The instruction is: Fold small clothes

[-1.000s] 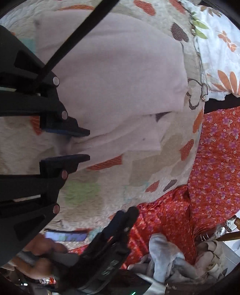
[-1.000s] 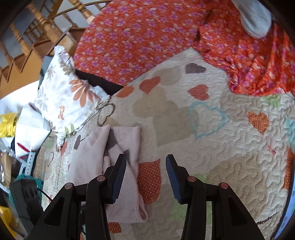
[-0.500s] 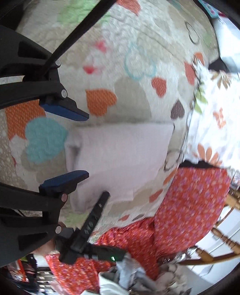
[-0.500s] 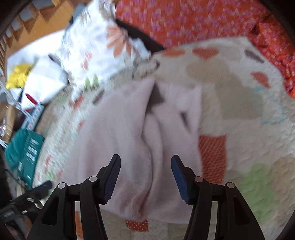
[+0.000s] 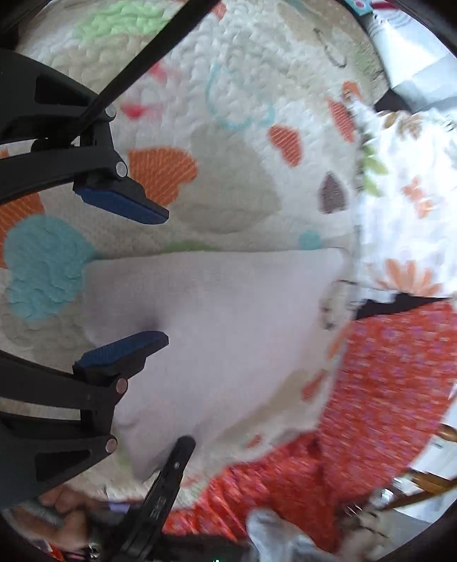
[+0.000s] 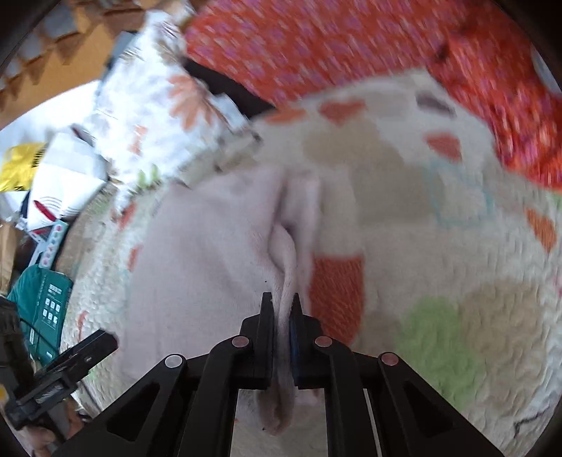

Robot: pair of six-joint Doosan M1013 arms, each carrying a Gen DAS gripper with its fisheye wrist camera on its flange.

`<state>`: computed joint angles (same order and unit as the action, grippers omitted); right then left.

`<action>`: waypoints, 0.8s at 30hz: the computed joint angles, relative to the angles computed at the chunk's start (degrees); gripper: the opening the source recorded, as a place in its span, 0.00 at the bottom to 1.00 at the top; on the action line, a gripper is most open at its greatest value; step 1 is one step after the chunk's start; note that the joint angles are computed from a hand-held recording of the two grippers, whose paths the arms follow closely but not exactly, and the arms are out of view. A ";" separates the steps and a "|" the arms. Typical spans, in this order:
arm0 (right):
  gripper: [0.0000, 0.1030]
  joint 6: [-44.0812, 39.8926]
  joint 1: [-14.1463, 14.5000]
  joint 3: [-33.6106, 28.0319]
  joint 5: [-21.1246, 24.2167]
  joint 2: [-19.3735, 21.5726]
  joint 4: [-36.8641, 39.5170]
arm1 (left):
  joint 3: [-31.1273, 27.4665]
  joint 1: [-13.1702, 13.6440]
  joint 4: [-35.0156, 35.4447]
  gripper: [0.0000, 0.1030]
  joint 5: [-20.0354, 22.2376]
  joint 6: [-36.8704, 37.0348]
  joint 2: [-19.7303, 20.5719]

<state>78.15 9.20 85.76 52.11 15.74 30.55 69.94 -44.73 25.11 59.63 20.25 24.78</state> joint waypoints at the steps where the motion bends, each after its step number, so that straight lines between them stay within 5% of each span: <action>1: 0.08 0.84 0.26 -0.19 0.57 0.20 -1.61 | -0.70 0.31 -1.65 0.60 1.43 0.78 0.94; 6: 0.11 4.21 0.80 -1.02 2.02 0.92 -7.00 | -2.40 1.11 -5.40 0.65 5.14 2.59 3.09; 9: 0.16 4.07 -0.59 -1.03 2.27 1.05 -2.59 | -1.61 1.06 -5.71 0.65 4.26 3.31 1.84; 15: 0.18 2.59 -2.24 1.56 -5.93 -1.90 2.00 | 4.84 -0.11 -0.54 0.65 -0.32 -3.14 -3.12; 18: 0.27 5.65 -1.54 1.33 -7.05 -1.64 -1.71 | 6.50 -1.11 3.48 0.66 0.71 -5.20 -4.20; 24: 0.27 14.21 1.32 -1.20 -10.62 0.68 -15.71 | 7.27 -2.10 8.33 0.66 4.81 -6.03 -4.24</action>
<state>92.36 10.52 84.56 41.49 16.42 14.83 77.21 -46.83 33.43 64.44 14.22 20.53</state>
